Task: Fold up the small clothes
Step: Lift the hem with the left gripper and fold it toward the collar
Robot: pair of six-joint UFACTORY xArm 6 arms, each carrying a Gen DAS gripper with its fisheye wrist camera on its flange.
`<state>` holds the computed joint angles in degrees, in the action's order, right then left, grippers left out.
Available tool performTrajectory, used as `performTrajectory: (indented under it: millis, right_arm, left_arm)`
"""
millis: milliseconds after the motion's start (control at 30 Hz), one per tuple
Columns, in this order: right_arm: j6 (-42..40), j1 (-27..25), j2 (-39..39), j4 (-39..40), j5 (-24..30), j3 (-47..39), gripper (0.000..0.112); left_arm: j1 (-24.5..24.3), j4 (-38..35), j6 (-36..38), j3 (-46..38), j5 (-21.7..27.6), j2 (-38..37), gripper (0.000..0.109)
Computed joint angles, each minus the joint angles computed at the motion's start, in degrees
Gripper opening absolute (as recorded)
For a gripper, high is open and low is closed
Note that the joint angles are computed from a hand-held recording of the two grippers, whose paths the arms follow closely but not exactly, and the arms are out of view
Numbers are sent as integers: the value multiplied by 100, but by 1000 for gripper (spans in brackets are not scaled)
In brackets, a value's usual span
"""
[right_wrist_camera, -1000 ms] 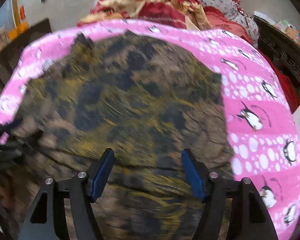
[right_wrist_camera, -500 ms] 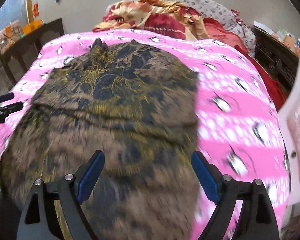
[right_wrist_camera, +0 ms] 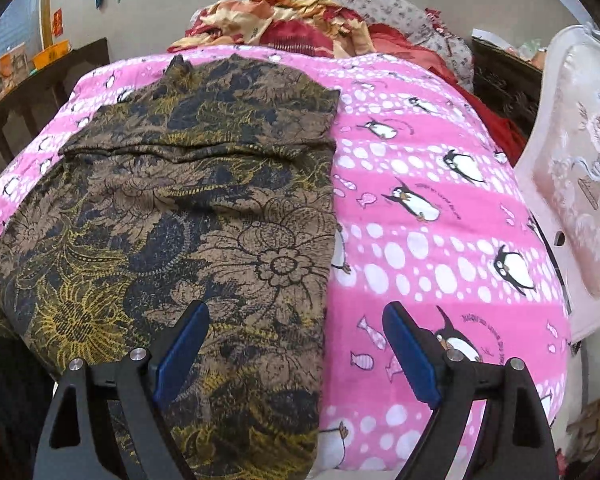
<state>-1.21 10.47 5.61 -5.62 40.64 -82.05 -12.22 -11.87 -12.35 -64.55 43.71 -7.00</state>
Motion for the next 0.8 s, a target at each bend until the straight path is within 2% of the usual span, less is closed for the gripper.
performTrajectory:
  millis: [33,133,233,300,333,367,400,567,600,667,733,800]
  right_arm:
    - [24,-13,-23,-24,0,19,91]
    - [140,-52,-137,-168,98,92,91]
    - [59,-117,-369,-122,99,288,91]
    - [-182,-179,-571,89,114,486,91]
    - [-324,-213,-657,234,142,572,91]
    - [-524,-266,-769,474,165,700,91]
    - [-696,-305,-848,700,189,794,91]
    - [-1802,-601,-1078,2358,624,1180,91]
    - [-1864,-618,-1113,2494,561,1301,91]
    - [-2088,-679,-1139,2861,380,1484,89]
    - [-2475,-771,-1092,3434,407,1519,76]
    - [-2964,-870,-1008,3982,717,1415,64]
  left_arm:
    - [-4,-74,-2,-19,21,71,83]
    - [-23,-356,48,-216,291,376,66]
    - [13,-427,52,-248,271,480,65]
    - [52,-597,106,-277,276,494,59]
    - [64,-690,190,-286,262,510,42]
    - [80,-946,397,-295,290,516,19]
    - [102,-1208,559,-316,367,534,10]
    - [23,-1147,662,-230,292,460,8]
    - [12,-1126,641,-249,270,492,11]
    - [-25,-897,455,-285,158,564,24]
    - [15,-1020,532,-223,112,538,24]
    - [59,-1216,599,-124,45,468,24]
